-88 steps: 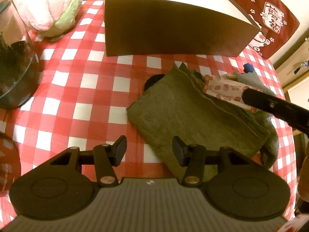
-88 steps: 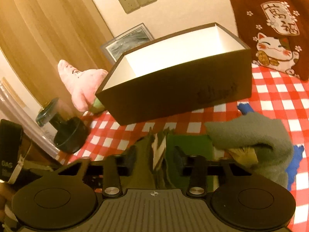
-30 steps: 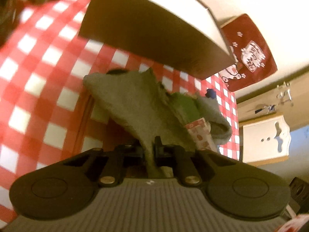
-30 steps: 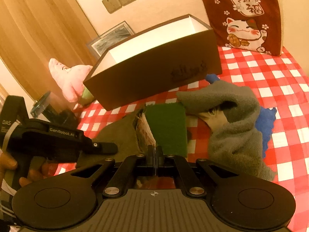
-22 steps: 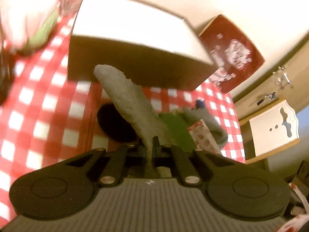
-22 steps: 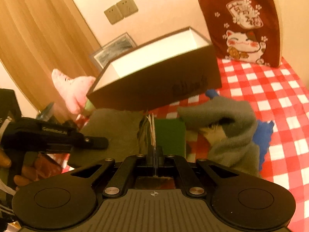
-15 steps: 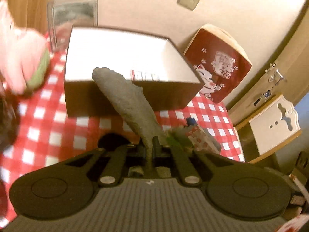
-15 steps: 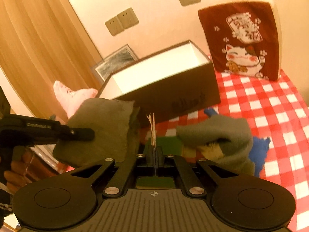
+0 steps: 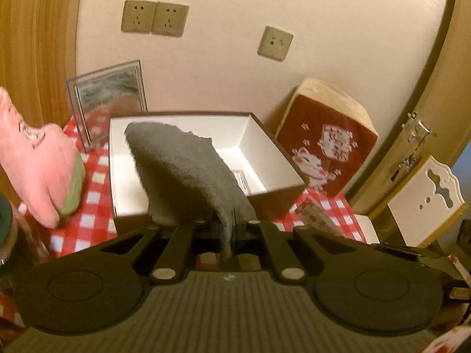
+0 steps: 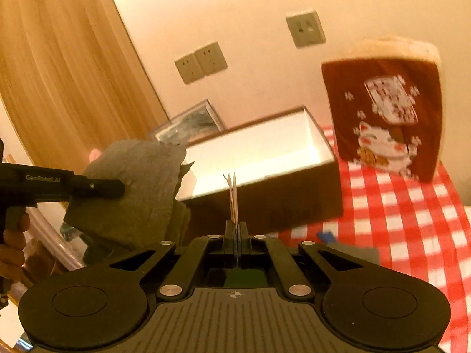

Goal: Organize soft objects
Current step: 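Carry the green cloth into the box and open the left tool while the right tool holds the packet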

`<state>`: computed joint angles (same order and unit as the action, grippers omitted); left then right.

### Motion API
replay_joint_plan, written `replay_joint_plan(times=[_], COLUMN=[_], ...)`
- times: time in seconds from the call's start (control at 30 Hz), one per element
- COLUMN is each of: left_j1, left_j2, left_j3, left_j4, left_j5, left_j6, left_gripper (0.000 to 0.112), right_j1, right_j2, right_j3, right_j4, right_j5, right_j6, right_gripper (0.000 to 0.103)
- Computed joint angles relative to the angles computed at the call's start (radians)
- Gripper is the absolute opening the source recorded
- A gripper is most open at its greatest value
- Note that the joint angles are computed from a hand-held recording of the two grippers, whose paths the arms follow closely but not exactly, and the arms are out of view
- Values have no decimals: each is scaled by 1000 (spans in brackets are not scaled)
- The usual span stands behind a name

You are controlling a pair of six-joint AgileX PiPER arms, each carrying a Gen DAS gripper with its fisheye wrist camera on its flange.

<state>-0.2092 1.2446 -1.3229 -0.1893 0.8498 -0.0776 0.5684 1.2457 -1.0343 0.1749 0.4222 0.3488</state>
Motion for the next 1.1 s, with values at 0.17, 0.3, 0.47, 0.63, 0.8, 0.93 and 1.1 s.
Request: replay_joint_plan(times=[0.17, 0.3, 0.47, 0.63, 0.8, 0.93, 1.1], left_j1=[39, 54, 79, 89, 100, 97, 88], left_j2=[74, 156, 258, 346, 446, 525, 604], left_j3=[-89, -187, -321, -437, -569, -662, -728], left_j4=[-4, 9, 0, 14, 26, 43, 56], left_j5=[2, 13, 43, 71, 107, 139, 164], left_j6=[38, 36, 50, 58, 68, 69, 71], left_gripper=[4, 4, 4, 4, 4, 5, 5], right_j1=[-44, -73, -114, -146, -161, -158, -149], right_j2=[64, 126, 211, 304, 401, 480, 571], right_j3=[-69, -136, -234, -347, -465, -558, -661], right_j4=[100, 171, 254, 288, 302, 286, 250], right_j5=[-18, -15, -1, 26, 57, 84, 121], right_j6=[-130, -223, -321, -365, -377, -360, -327], right_gripper=[0, 0, 0, 0, 0, 0, 0])
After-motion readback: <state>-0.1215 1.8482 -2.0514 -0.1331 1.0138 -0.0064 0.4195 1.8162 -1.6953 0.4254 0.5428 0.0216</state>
